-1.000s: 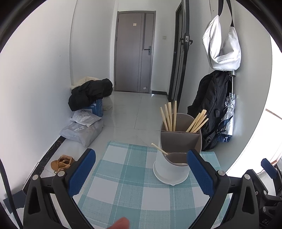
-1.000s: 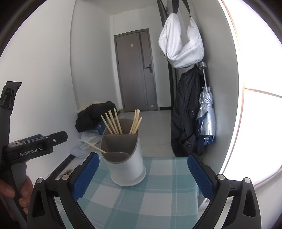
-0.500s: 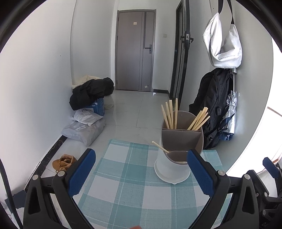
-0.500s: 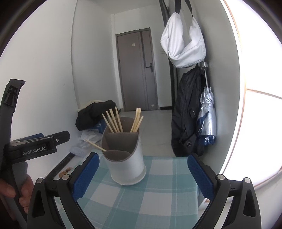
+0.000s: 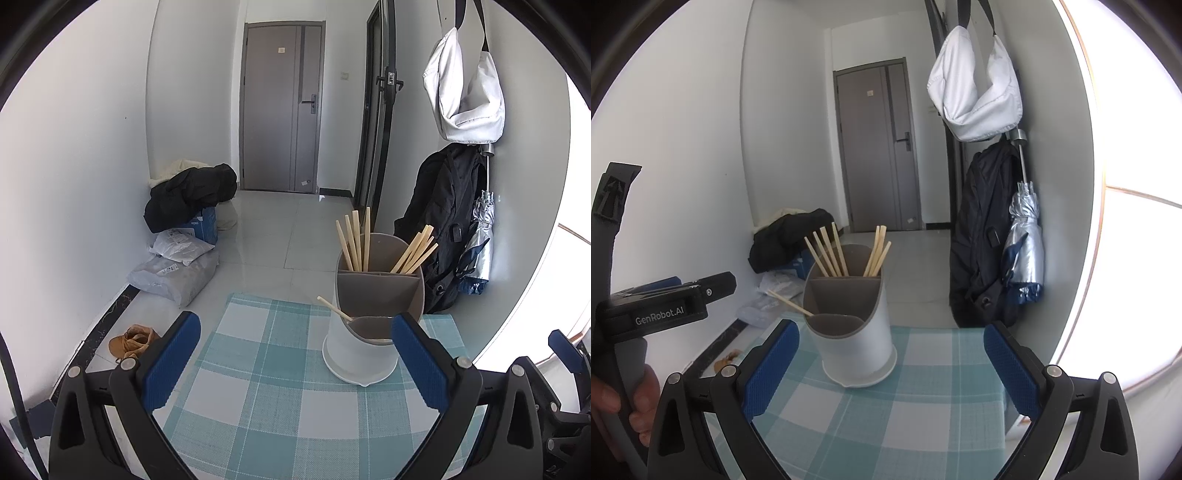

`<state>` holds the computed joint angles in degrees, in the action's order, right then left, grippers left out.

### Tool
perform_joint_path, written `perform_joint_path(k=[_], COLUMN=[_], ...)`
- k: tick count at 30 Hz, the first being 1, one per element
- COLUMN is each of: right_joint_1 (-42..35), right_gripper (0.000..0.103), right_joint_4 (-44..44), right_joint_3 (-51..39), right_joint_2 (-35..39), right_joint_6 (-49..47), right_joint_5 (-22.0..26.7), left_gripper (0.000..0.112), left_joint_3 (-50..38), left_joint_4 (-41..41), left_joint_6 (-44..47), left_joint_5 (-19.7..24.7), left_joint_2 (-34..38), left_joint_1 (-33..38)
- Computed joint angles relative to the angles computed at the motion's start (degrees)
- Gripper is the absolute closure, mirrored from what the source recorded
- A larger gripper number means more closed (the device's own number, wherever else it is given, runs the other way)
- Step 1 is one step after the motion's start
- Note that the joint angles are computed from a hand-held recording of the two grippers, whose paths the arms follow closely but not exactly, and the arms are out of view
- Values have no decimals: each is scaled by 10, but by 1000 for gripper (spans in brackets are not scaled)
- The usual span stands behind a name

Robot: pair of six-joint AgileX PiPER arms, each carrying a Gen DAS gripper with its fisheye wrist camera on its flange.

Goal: Organize utensils

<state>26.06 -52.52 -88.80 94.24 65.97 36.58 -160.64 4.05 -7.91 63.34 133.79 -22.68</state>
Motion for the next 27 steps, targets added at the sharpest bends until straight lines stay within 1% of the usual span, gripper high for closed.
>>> perform_joint_path(k=[3, 5, 8, 11, 18, 27], right_joint_1=[0, 0, 0, 0, 1, 0], right_gripper=[2, 2, 2, 2, 2, 2], right_joint_4=[0, -1, -1, -6, -5, 6], right_joint_3=[0, 0, 2, 5, 3, 0], right_joint_2=[0, 0, 0, -3, -1, 0], right_joint_6=[0, -1, 0, 5, 4, -5], right_joint_5=[0, 1, 2, 1, 3, 1], left_gripper=[11, 11, 11, 11, 11, 11], left_joint_3=[-9, -1, 86, 113, 55, 98], left_joint_4=[0, 2, 5, 15, 7, 10], left_joint_6=[0, -1, -6, -11, -7, -12], left_joint_5=[5, 0, -53, -70, -33, -59], left_joint_2=[4, 0, -41, -54, -26, -46], left_joint_1=[0, -1, -1, -4, -1, -2])
